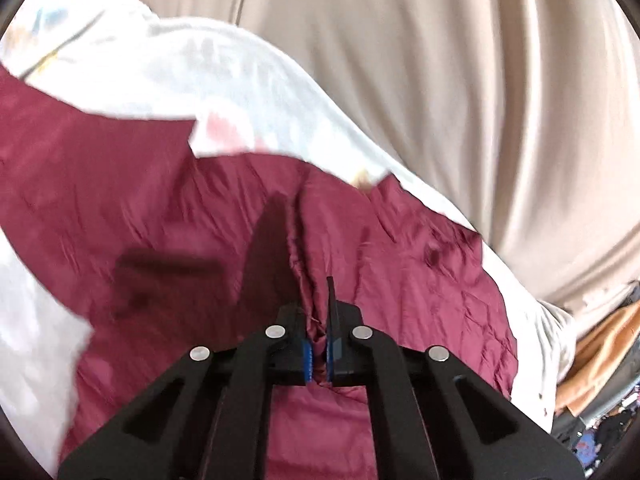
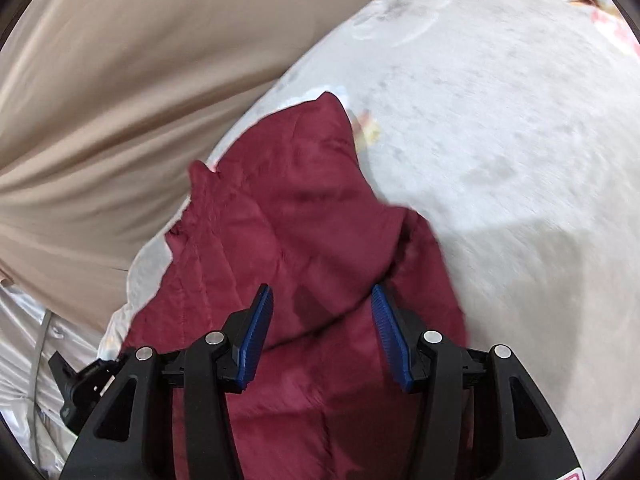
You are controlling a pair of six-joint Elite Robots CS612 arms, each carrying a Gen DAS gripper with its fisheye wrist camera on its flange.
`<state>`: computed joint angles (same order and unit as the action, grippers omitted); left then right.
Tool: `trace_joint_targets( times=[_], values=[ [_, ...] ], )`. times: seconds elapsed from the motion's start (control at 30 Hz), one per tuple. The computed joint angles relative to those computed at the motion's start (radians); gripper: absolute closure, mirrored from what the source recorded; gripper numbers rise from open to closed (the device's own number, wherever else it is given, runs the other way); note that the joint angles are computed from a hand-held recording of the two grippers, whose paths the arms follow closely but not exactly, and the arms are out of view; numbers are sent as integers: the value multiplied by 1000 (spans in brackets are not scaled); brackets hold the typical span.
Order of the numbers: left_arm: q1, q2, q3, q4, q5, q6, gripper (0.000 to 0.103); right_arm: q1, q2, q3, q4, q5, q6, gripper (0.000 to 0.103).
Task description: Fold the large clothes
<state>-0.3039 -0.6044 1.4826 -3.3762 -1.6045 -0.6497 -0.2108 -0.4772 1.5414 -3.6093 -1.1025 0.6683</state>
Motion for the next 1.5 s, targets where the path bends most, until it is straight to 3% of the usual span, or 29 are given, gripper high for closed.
trace_joint_targets(
  times=[0.13, 0.2, 0.27, 0.3, 0.37, 0.43, 0.47, 0.57, 0.67, 0.7, 0.73, 0.77, 0.83, 0.9, 0.97, 1.0, 1.1, 1.17, 1.2, 1.23, 1.3, 1.37, 1.5],
  values=[
    [6, 38, -45, 131, 11, 40, 100, 1, 14, -35, 38, -14, -17, 54],
    [2, 49, -52, 157, 20, 49, 100, -3, 20, -43, 2, -5, -4, 99],
    [0, 59, -49, 144, 15, 58, 100, -17, 17, -23, -117, -7, 28, 100],
    [1, 61, -46, 135, 3, 63, 99, -14, 5, -15, -122, -44, -3, 101],
    [-9, 64, -46, 143, 7, 82, 99, 1, 2, -30, -5, -133, -111, 101],
    [-17, 59, -37, 147, 30, 102, 99, -3, 21, -75, 159, -93, -106, 102],
    [-18, 60, -37, 150, 32, 101, 99, -5, 15, -76, 178, -91, -91, 102],
    [-19, 72, -41, 120, 33, 103, 98, -2, -9, -43, 140, -129, -75, 101],
    [-24, 71, -23, 85, 42, 112, 97, 12, -51, 30, 65, -217, -81, 101],
    [-24, 73, -25, 84, 46, 115, 97, 34, -62, 36, 41, -276, -118, 100],
    [-24, 75, -25, 79, 47, 116, 97, 52, -70, 26, 51, -307, -172, 90],
    [-23, 77, -25, 73, 43, 114, 97, 71, -72, 7, 70, -311, -255, 90],
    [-22, 77, -21, 59, 33, 105, 97, 80, -69, -24, 114, -256, -396, 90],
    [-21, 79, -21, 52, 25, 99, 97, 95, -44, -86, 198, -227, -472, 90],
    [-19, 79, -17, 43, 17, 95, 97, 100, -18, -136, 302, -241, -507, 103],
    [-18, 80, -18, 41, 13, 93, 97, 96, -9, -145, 319, -262, -498, 103],
    [-10, 84, -14, 17, -14, 78, 96, 45, -10, -103, 260, -289, -334, 103],
    [-9, 87, -15, 12, -20, 73, 96, 25, -29, -73, 289, -403, -242, 102],
    [-9, 86, -15, 14, -17, 74, 96, 20, -40, -65, 307, -439, -223, 96],
    [-11, 86, -16, 15, -14, 76, 96, 13, -47, -56, 285, -433, -197, 95],
    [-13, 85, -17, 20, -6, 80, 96, 3, -52, -66, 227, -342, -183, 94],
    [-15, 84, -17, 23, 0, 84, 96, 7, -46, -108, 218, -282, -221, 91],
    [-17, 82, -16, 29, 11, 89, 96, 35, 18, -281, 346, -177, -325, 87]
  ],
)
